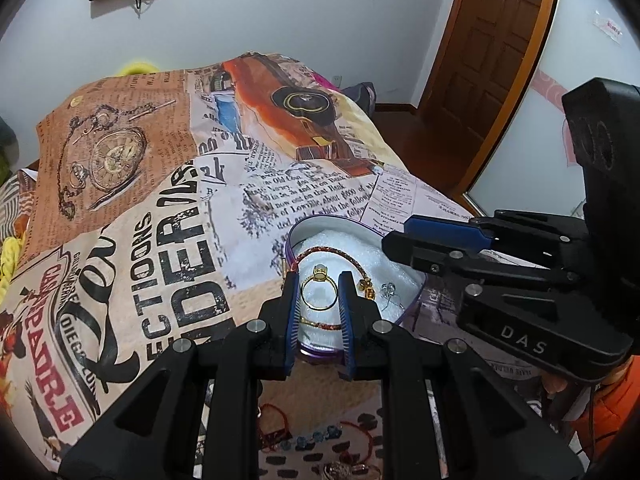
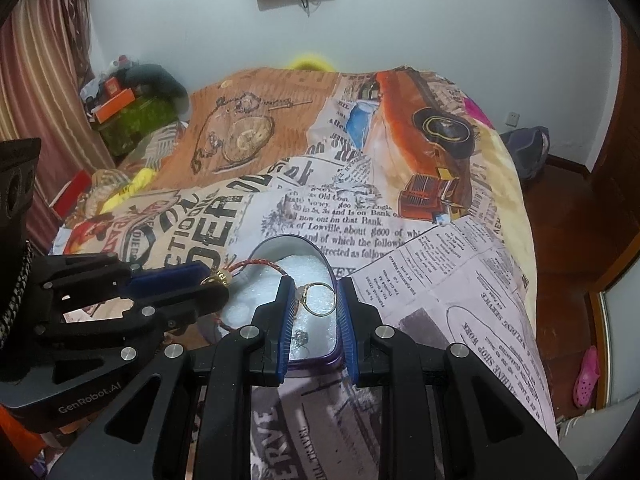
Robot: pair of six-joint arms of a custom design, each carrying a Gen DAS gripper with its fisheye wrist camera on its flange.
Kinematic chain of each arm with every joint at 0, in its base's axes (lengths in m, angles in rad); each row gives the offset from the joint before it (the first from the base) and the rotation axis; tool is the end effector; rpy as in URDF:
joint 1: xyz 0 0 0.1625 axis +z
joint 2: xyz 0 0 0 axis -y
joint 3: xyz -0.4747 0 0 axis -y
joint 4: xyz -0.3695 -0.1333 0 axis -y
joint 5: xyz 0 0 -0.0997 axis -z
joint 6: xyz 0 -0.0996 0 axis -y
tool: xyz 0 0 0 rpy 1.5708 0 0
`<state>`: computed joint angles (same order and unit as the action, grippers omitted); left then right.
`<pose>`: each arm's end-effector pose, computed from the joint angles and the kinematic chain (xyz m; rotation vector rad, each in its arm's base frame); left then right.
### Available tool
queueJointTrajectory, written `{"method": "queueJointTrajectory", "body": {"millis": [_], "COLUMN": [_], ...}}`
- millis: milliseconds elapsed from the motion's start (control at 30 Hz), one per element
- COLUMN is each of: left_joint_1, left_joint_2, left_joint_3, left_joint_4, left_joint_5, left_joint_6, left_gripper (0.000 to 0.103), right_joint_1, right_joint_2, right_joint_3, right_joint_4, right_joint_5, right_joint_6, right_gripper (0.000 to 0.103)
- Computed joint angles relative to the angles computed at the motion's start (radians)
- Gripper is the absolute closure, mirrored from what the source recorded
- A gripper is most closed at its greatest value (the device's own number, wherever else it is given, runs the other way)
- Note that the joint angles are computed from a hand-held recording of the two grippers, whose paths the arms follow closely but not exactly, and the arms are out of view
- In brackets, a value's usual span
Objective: Organize jewelry
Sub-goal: 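Carry the gold ring into the heart tin and open the right gripper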
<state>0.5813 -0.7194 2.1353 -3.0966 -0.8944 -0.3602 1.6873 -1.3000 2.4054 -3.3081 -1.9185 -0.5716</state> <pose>-0.3286 -0.4500 0.0440 0.7558 2.4846 -0.6821 0.1485 -0.4141 0.2730 0.7299 -2.4755 0.7185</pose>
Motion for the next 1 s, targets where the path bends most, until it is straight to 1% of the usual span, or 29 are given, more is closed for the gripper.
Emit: {"method": "queueJointTrajectory", "body": {"millis": [367, 633, 1000], "left_joint_1": [0.009, 0.009, -0.007], "left_joint_2": [0.012, 0.014, 0.003], "left_joint_3": [-0.012, -0.01, -0.002], "left_joint_4": [0.0, -0.003, 0.03], "left_joint_5": [-0.011, -0.011, 0.003], "left_joint_6": [0.023, 0.023, 0.006], "left_gripper": [0.085, 0.085, 0.085], "right_joint_1": [-0.001, 0.008, 0.024], "right_joint_2": [0.008, 0.026, 0.025], "right_joint_3": [-0.022, -0.023, -0.036], "right_joint_4": [0.046, 0.032, 0.06], "right_joint_5": [0.002, -0.019, -0.055], "right_joint_6": [-0.003, -0.014, 0.013], "right_gripper": [0.083, 0.083, 0.083]}}
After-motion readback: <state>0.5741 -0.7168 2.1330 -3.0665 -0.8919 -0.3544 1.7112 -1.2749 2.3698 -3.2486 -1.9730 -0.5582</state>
